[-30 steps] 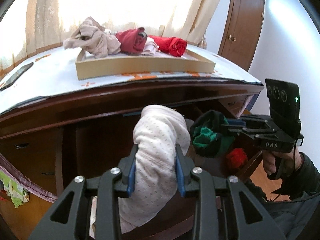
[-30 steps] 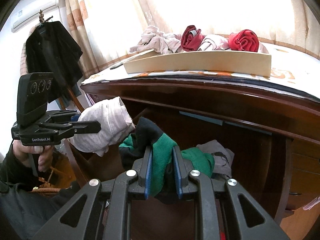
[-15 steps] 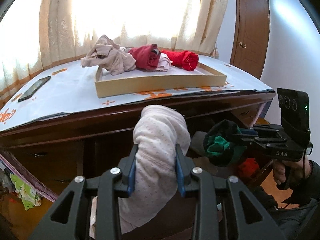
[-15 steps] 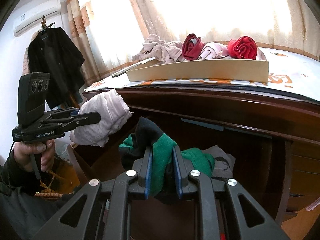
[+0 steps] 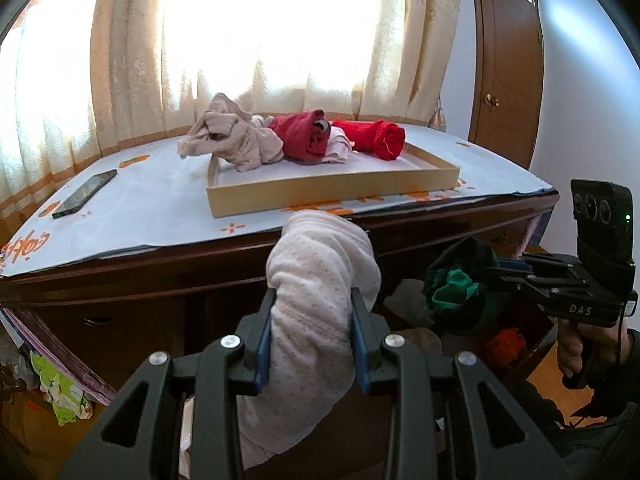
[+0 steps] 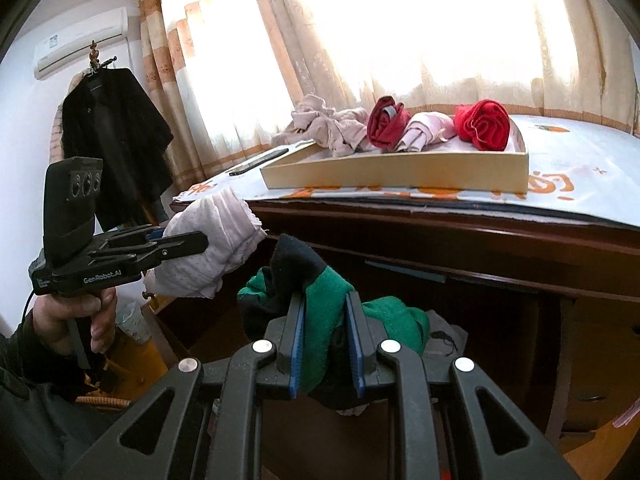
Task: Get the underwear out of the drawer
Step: 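Lift both held garments out of the drawer toward the beige tray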
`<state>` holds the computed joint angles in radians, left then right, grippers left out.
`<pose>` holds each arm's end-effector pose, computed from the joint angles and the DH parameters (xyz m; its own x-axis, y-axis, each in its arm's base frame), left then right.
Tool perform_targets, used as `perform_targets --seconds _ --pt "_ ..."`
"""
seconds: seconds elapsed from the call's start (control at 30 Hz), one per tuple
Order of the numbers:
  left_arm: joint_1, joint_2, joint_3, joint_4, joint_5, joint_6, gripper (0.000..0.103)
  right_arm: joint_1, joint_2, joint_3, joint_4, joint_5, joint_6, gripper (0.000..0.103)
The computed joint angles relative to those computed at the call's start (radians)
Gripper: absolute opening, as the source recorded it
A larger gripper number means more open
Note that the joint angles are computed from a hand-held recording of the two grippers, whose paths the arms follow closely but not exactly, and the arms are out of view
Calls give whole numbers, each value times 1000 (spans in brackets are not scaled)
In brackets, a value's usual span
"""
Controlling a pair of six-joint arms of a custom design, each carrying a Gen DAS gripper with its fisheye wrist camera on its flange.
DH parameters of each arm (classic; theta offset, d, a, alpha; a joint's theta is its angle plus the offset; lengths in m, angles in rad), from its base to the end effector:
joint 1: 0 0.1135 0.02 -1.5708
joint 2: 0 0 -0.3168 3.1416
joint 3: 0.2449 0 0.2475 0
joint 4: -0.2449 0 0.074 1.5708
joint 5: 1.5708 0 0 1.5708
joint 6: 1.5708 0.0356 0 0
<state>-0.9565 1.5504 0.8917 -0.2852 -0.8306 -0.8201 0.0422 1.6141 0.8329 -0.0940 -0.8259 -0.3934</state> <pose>0.1930 -0.2281 0.2513 -0.5389 -0.0916 -0.8374 -0.1356 0.9905 -0.0211 0.3080 0.0392 0.2282 -0.5170 -0.2819 -0.8082 -0.7552 0.5948 0.2756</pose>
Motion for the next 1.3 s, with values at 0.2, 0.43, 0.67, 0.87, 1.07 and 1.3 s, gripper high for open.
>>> perform_targets --seconds 0.2,0.43,0.67,0.87,1.07,1.3 --pt "-14 -3 8 -12 -48 -4 31 -6 -20 -10 27 -17 14 21" --pt "-25 -7 7 5 -79 8 31 -18 -37 -23 61 -44 26 21" --pt "-35 -18 0 24 -110 23 31 -26 -59 -42 105 -66 47 21" --pt "-44 -21 -1 37 -130 36 31 -32 -73 -57 138 -83 60 21" --pt "-59 -23 -5 67 -162 65 31 -38 -88 -70 172 -101 73 21" --pt "-78 -23 -4 92 -203 90 31 -47 -111 -85 204 -124 92 21"
